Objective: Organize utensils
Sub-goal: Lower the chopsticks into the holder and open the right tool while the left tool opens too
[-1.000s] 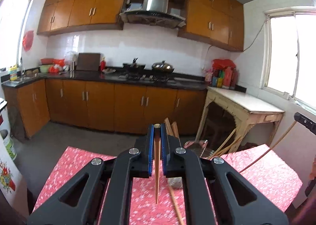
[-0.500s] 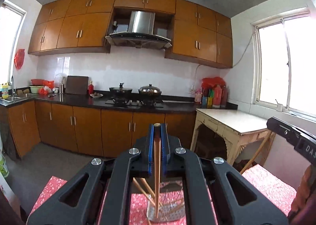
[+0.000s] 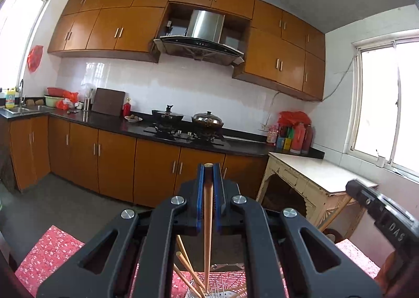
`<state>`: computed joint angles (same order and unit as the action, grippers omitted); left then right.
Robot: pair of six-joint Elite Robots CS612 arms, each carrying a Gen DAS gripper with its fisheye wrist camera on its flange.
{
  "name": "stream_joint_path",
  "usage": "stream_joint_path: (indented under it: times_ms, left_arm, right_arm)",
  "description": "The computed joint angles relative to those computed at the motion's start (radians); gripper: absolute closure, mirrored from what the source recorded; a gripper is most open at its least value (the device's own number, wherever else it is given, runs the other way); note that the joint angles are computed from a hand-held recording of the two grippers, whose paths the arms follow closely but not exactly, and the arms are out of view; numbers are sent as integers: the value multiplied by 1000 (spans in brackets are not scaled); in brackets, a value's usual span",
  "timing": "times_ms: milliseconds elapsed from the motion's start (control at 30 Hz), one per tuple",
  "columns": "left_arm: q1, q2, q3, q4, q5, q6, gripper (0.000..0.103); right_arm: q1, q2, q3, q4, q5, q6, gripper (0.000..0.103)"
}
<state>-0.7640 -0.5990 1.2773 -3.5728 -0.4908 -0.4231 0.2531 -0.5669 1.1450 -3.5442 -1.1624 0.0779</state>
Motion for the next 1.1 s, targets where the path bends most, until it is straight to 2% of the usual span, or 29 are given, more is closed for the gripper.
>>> stream_joint_path:
  times_ms: [233,433,833,933,967,1000,1033,1067,1100]
  left_arm:
    - [13,21,-19,50,-17,-49,96]
    - [20,24,-20,148,-43,-120,96]
    - [25,11,-12,243,-77,-181,96]
    - [23,4,-3,271,-66,-211,96]
    - [24,0,0,278,-59,-218,96]
    - [23,-5,6,282,-55,-225,96]
    - [24,-9,10,294,-55,-236,95]
    - [22,-17,19,307,-45,-252,92]
    - [21,-24,27,316,-35,-267,82]
  right_arm:
    - [8,54,-69,55,-6,-1,95]
    - [12,78,-95,114,-2,-15,95]
    - [12,84,-103,148,1,-23,95]
    - [12,79,-97,158,-20,-27,95]
    - [13,77,-93,157,-37,-25,93]
    - [13,74,-88,156,-46,-21,84]
    - [12,70,-79,148,-66,-9,65]
    - [11,68,-72,137,-81,-2,57]
    - [10,65,-65,128,-91,6,57]
